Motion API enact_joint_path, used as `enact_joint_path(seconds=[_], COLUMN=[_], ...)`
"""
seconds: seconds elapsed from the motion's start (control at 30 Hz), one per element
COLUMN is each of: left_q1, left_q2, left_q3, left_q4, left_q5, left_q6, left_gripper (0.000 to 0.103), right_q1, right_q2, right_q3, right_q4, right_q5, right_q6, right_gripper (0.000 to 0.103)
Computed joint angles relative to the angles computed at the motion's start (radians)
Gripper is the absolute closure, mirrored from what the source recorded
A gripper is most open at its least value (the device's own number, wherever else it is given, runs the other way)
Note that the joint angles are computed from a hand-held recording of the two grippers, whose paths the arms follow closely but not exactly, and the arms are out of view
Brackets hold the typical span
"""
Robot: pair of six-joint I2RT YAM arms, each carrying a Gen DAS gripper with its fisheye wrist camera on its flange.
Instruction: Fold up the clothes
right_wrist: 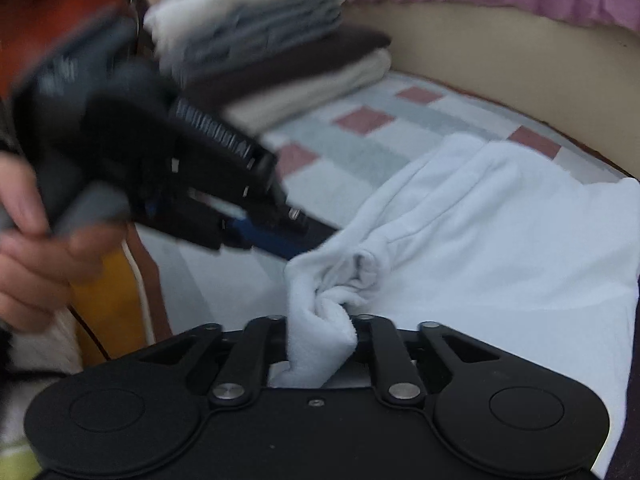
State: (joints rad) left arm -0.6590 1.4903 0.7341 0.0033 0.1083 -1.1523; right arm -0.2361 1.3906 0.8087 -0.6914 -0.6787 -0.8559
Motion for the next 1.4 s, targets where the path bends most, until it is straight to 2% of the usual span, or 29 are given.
enact_joint_path(seconds=[0.03, 0.07, 0.1, 0.17, 0.2, 0.23, 0.3, 0.47, 0.57, 0.63, 0.67, 0.7, 0.73, 0.8, 0.93, 1.0, 1.1, 1.13, 1.23, 1.3, 1.4], left_q1=[-0.006, -0.013, -0.019, -0.02, -0.017, -0.014, -0.015, -0.042, -0.065, -0.138, -0.199, -0.233, -0.265, -0.269, -0.285, -0.295, -0.337, -0.357, -0.402, -0.414, -0.406], left_q2=[0.011, 0.026, 0.029, -0.008, -0.017, -0.026, -0.031, -0.091, -0.15, -0.203, -0.219, -0.216, -0.211, -0.181, -0.15, -0.149, -0.144, -0.132, -0.073, -0.07, -0.091], left_q3=[0.017, 0.038, 0.04, -0.011, -0.022, -0.032, -0.029, -0.055, -0.096, -0.109, -0.097, -0.087, -0.076, -0.062, -0.022, -0.018, 0.004, 0.019, 0.084, 0.086, 0.041], left_q4=[-0.022, -0.052, -0.07, -0.054, -0.041, -0.029, -0.026, 0.008, 0.071, 0.04, -0.017, -0.049, -0.08, -0.103, -0.179, -0.198, -0.263, -0.291, -0.363, -0.349, -0.279], left_q5=[-0.011, -0.019, -0.016, -0.006, -0.005, -0.005, -0.007, -0.037, -0.06, -0.158, -0.252, -0.284, -0.313, -0.278, -0.281, -0.28, -0.305, -0.331, -0.414, -0.457, -0.443], left_q6=[0.009, 0.015, 0.019, 0.002, -0.002, -0.006, 0.001, -0.018, -0.025, -0.036, -0.05, -0.063, -0.077, -0.082, -0.078, -0.083, -0.097, -0.102, -0.097, -0.1, -0.102], left_gripper=[0.084, 0.079, 0.079, 0.079, 0.079, 0.079, 0.078, 0.078, 0.065, 0.064, 0.062, 0.058, 0.058, 0.058, 0.058, 0.058, 0.058, 0.058, 0.055, 0.051, 0.05], right_q1=[-0.001, -0.027, -0.076, -0.222, -0.294, -0.357, -0.468, -0.618, -0.665, -0.677, -0.681, -0.677, -0.668, -0.65, -0.594, -0.587, -0.631, -0.64, -0.651, -0.646, -0.646], right_q2=[-0.011, -0.021, -0.015, 0.032, 0.054, 0.051, 0.029, -0.013, -0.012, -0.002, -0.009, -0.019, -0.026, -0.048, -0.126, -0.127, -0.081, -0.08, -0.077, -0.085, -0.095], right_q3=[0.008, 0.038, 0.086, 0.197, 0.242, 0.26, 0.271, 0.22, 0.199, 0.194, 0.176, 0.154, 0.136, 0.092, -0.014, -0.007, 0.062, 0.065, 0.066, 0.052, 0.038], right_q4=[-0.037, -0.117, -0.235, -0.492, -0.586, -0.602, -0.56, -0.412, -0.404, -0.393, -0.363, -0.331, -0.306, -0.248, -0.1, -0.105, -0.211, -0.217, -0.231, -0.219, -0.207], right_q5=[0.002, -0.025, -0.077, -0.181, -0.213, -0.223, -0.209, -0.046, 0.002, 0.002, -0.007, -0.012, -0.012, -0.013, -0.01, -0.013, -0.067, -0.08, -0.094, -0.086, -0.077], right_q6=[-0.028, -0.089, -0.189, -0.435, -0.533, -0.563, -0.562, -0.609, -0.642, -0.639, -0.621, -0.599, -0.58, -0.548, -0.488, -0.463, -0.475, -0.483, -0.504, -0.513, -0.528], right_gripper=[0.058, 0.057, 0.057, 0.049, 0.044, 0.043, 0.043, 0.043, 0.043, 0.043, 0.043, 0.043, 0.043, 0.043, 0.044, 0.045, 0.052, 0.055, 0.057, 0.057, 0.057])
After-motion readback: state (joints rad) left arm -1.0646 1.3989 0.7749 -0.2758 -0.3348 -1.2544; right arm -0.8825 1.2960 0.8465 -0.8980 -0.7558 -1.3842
